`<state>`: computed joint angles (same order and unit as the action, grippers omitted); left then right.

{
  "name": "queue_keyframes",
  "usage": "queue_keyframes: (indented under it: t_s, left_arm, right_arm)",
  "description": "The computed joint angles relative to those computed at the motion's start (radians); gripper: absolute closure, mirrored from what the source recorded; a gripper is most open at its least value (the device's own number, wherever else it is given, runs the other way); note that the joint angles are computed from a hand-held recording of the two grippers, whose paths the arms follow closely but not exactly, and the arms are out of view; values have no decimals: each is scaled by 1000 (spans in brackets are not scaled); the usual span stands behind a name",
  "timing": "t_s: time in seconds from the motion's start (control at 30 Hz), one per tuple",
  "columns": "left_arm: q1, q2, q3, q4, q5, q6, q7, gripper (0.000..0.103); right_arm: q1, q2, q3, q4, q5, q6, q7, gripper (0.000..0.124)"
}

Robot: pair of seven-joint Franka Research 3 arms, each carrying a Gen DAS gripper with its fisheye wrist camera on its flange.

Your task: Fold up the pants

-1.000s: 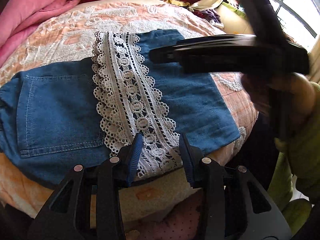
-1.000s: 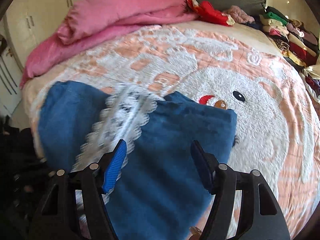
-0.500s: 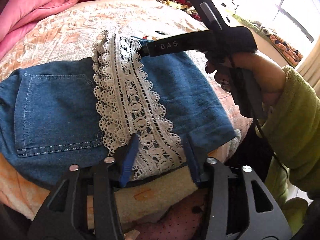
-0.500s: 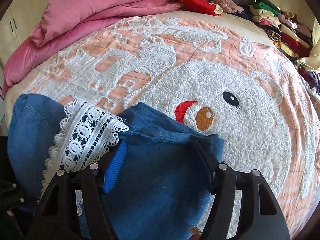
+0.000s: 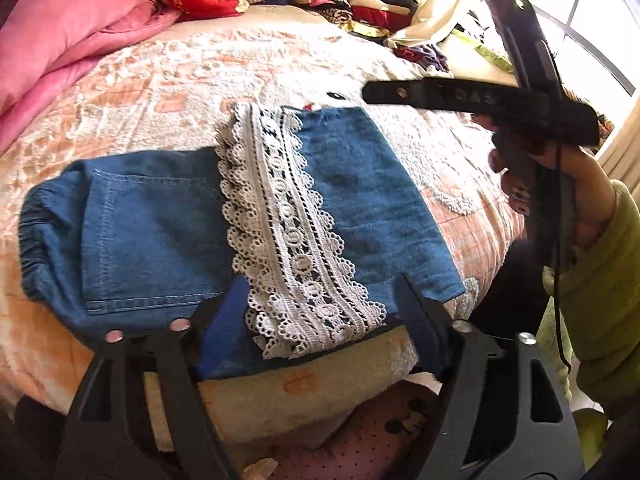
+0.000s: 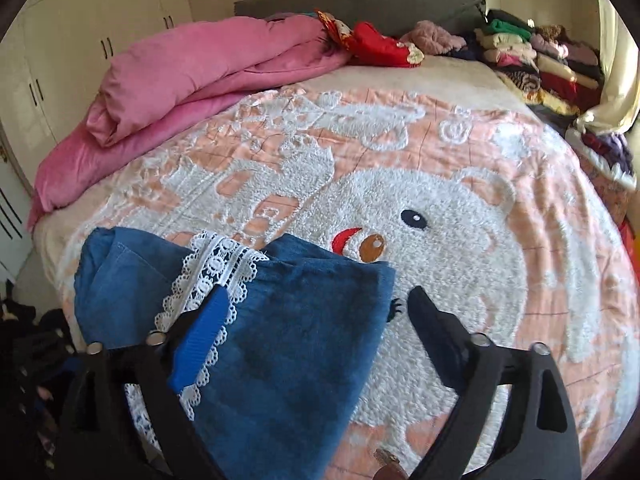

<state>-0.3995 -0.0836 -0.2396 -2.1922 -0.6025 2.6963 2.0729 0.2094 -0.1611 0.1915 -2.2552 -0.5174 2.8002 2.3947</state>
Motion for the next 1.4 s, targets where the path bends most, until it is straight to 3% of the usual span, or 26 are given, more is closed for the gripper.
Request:
queue_keyframes:
  t_s: [0.17, 0.27, 0.77, 1.03, 1.2, 1.4]
  left_arm:
    - [-3, -37, 5, -27, 38, 29, -36, 13]
    - [-14, -62, 18, -46, 38, 50, -35, 10]
    - [-27, -113, 83, -101, 48, 100, -68, 10]
    - [-9, -115, 120, -120, -2, 98, -68, 10]
    - [31, -104, 116, -130, 41, 104, -136, 10]
    - [48, -85, 141, -124, -44, 84, -127, 10]
  right_arm:
    - [3, -28, 14, -3, -19, -16, 10, 28]
    - [3, -36, 26, 7, -24, -20, 3, 28]
    - [67, 43, 39, 157, -93, -70, 0, 25]
    - [155, 138, -3, 271, -43, -101, -96, 25]
    - [213, 220, -32, 360, 53, -113, -209, 25]
    - [269, 326, -58, 480, 176, -154, -355, 25]
